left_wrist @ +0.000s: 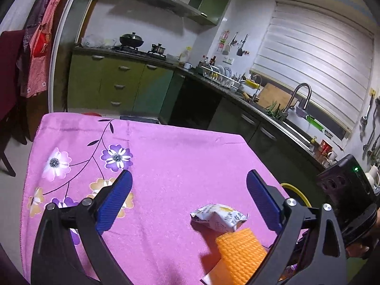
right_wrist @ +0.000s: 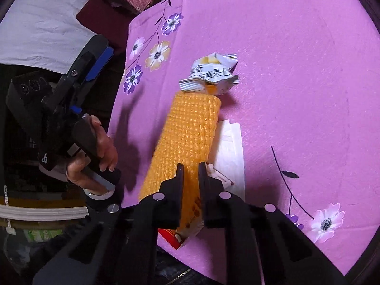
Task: Collect trash
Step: 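Grasp the orange foam net with the right gripper, then carry the orange foam net over the bin and open the right gripper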
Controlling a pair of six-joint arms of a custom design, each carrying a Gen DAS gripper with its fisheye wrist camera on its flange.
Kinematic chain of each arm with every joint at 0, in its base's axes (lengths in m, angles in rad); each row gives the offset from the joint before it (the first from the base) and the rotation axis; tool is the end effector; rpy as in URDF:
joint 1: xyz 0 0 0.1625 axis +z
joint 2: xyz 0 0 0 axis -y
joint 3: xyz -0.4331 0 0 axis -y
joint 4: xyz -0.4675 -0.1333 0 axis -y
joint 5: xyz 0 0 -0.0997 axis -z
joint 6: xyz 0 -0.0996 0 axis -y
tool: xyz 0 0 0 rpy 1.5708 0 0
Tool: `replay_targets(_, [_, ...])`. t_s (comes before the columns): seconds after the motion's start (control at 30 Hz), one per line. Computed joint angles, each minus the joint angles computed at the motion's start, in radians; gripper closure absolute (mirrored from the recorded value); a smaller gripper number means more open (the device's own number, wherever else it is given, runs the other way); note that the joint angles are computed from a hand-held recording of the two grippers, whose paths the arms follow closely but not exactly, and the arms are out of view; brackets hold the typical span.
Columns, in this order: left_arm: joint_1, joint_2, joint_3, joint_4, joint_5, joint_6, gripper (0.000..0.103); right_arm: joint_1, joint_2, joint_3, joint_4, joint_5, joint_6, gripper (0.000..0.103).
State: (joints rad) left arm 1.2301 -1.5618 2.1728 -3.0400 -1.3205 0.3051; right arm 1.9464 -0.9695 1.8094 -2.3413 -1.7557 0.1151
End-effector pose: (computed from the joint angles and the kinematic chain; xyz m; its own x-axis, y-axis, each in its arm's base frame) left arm -0.0265 -0.5476 0.3397 -0.8651 0.3254 -0.3818 0.5015 0.5436 -0.6731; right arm 0.3453 -0.5623 0.0670 -0.9458 -0.2634 0.1902 -0.2590 0.9647 0.0478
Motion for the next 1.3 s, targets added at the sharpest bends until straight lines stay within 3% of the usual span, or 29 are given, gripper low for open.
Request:
replay_targets(0.3, [0.005,0.002,-0.005,0.011,-0.008,-0.016,0.011,0.015,-0.075,0.059,-0.072,0.011,-0.031,0.095])
replay_targets(0.6, [-0.001,0.002,0.001,0.006,-0.003,0.001,0.011,0.043,-0.117,0.090,-0.092,-0.061,-0.058,0.095])
replay_targets(0.73, [-0.002,0.002,0.002,0.005,-0.005,0.001,0.011,0.057,-0.113,0.087,-0.105,-0.157,-0.071,0.095])
replay_targets(0.93, [-0.004,-0.001,0.005,0.005,-0.009,0.001,0.011,0.061,-0.097,0.074,-0.131,-0.379,-0.098,0.101])
replay_targets(1.03, [-0.008,-0.004,0.008,0.007,-0.006,0.001,0.011,0.049,-0.091,0.071,-0.136,-0.435,-0.104,0.101])
replay_targets(1.1, [-0.011,-0.004,0.010,0.006,-0.001,0.003,0.011,0.033,-0.092,0.067,-0.121,-0.421,-0.091,0.098])
replay_targets(1.13, [-0.012,-0.003,0.011,0.007,0.001,0.003,0.011,0.025,-0.092,0.066,-0.116,-0.400,-0.081,0.089])
replay_targets(1.17, [-0.013,-0.003,0.010,0.009,0.001,0.002,0.011,0.020,-0.092,0.065,-0.109,-0.381,-0.073,0.062])
replay_targets(1.2, [-0.013,-0.002,0.010,0.010,0.002,0.001,0.011,0.015,-0.089,0.062,-0.107,-0.358,-0.064,0.044])
replay_targets(1.3, [-0.013,-0.001,0.008,0.014,0.003,0.003,0.011,0.021,-0.063,0.045,-0.099,-0.343,-0.071,0.041])
